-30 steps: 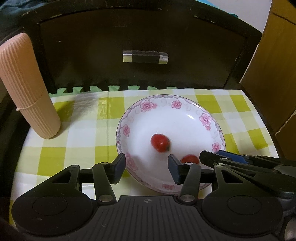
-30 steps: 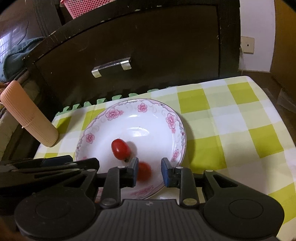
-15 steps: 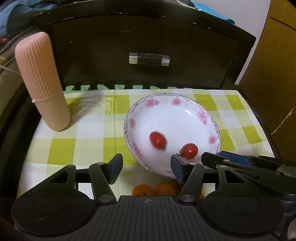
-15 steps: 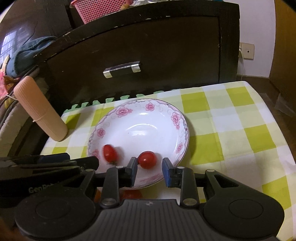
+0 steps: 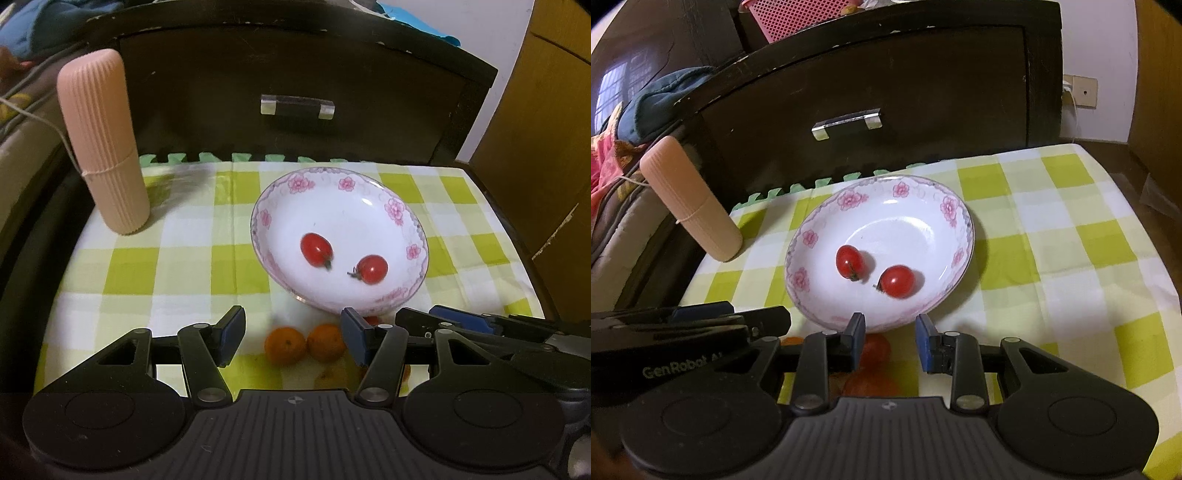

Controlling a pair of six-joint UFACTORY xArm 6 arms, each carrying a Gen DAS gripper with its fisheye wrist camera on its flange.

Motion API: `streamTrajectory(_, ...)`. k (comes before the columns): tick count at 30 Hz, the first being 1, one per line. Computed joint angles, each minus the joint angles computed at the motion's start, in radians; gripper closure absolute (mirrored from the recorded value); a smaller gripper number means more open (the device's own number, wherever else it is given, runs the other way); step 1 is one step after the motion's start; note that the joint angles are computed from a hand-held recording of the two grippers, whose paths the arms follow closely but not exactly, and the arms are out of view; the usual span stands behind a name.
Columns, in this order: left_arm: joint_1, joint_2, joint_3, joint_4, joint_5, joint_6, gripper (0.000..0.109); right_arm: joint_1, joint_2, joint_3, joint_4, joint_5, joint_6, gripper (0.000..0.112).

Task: Organize fruits
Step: 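Withdraw both grippers from the bowl back toward the remaining fruits, then grasp a small brown fruit with the left gripper while the right grasps another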

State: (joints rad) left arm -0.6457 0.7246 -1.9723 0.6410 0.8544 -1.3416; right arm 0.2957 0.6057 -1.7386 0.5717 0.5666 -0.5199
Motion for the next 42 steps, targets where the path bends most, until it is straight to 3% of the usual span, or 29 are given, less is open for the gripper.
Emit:
streamTrajectory(28, -0.065, -0.281, 0.415, -0.013, -0.011, -0.159, 0.045, 0.050, -0.213, 0.304, 0.074, 0.039, -0.129, 0.084)
streamTrajectory(34, -0.082, -0.278, 0.421, -0.042, 0.005, -0.142, 0.045, 0.054, -0.222, 0.317, 0.048, 0.058, -0.117, 0.084)
streamTrajectory(42, -0.077, -0.252, 0.406, -0.124, 0.037, -0.103, 0.053, 0.053, -0.220, 0.310, 0.020, 0.071, -0.104, 0.083)
